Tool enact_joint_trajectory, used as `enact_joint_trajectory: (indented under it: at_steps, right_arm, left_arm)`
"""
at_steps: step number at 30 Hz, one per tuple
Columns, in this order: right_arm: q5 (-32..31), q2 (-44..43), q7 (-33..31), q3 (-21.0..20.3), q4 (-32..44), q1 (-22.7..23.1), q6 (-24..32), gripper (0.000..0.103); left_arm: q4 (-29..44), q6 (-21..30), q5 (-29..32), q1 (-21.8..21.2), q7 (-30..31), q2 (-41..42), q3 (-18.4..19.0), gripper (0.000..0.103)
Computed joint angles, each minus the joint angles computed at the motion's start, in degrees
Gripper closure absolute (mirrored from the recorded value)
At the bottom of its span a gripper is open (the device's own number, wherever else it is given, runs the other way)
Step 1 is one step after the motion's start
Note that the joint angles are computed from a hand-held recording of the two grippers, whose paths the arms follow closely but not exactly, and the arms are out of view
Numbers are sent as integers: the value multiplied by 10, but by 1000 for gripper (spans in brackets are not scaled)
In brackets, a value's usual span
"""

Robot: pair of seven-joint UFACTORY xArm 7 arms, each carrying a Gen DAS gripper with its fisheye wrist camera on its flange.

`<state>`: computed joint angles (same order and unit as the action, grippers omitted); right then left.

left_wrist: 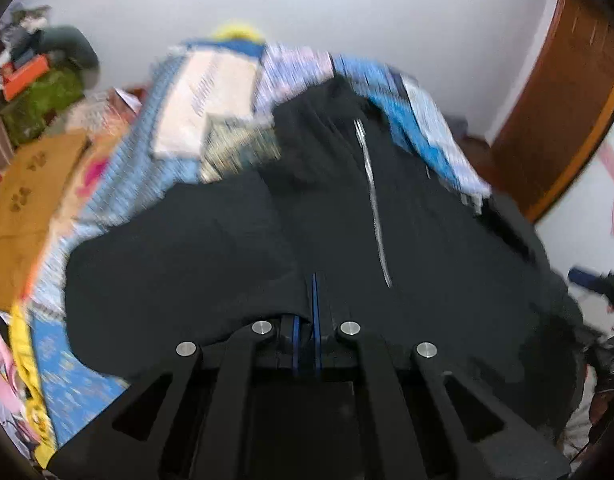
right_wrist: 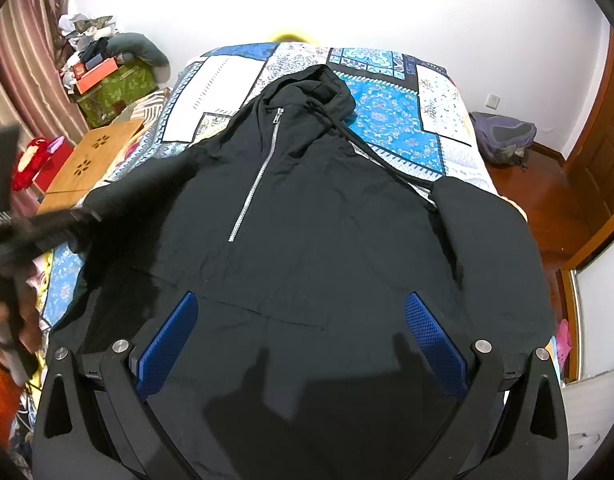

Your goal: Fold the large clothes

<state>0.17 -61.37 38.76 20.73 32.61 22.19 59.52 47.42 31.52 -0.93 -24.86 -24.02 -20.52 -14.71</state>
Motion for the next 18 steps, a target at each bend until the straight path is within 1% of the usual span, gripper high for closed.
enact_joint_trajectory:
  at_steps: [2, 4, 5, 6, 7, 8, 9, 11, 14, 18]
  right_arm:
    - [1, -5, 2, 0, -2, 2, 1, 0]
    - [2, -8, 3, 1, -4, 4, 3, 0]
    - [2, -9, 4, 1, -4, 4, 3, 0]
    - [3, -11, 4, 1, -5, 5, 4, 0]
    - [3, -12, 4, 0, -7, 6, 3, 0]
    - [4, -11, 4, 0, -7, 6, 3, 0]
    - [5, -13, 5, 2, -7, 6, 4, 0]
    - [5, -13, 7, 2, -9, 7, 2, 0]
    - [9, -16, 10, 2, -12, 10, -1, 0]
    - [15, -13, 15, 3, -15, 13, -13, 0]
  left_arm:
    - [9, 23, 1, -6, -13, 21, -13, 100]
    - [15, 38, 29, -4, -39, 39, -32, 99]
    - [15, 43, 35, -7, -46, 44, -34, 95]
    - [17, 50, 36, -11, -48, 49, -33, 86]
    - [15, 55, 27, -18, -43, 52, -28, 80]
    - [11, 55, 12, -26, -35, 51, -22, 66]
    - [4, 52, 2, -32, -30, 45, -17, 56]
    - [2, 59, -11, -39, -23, 38, -13, 50]
    - [4, 83, -29, -45, -7, 25, -5, 50]
    - [-23, 82, -76, -52, 21, -34, 15, 50]
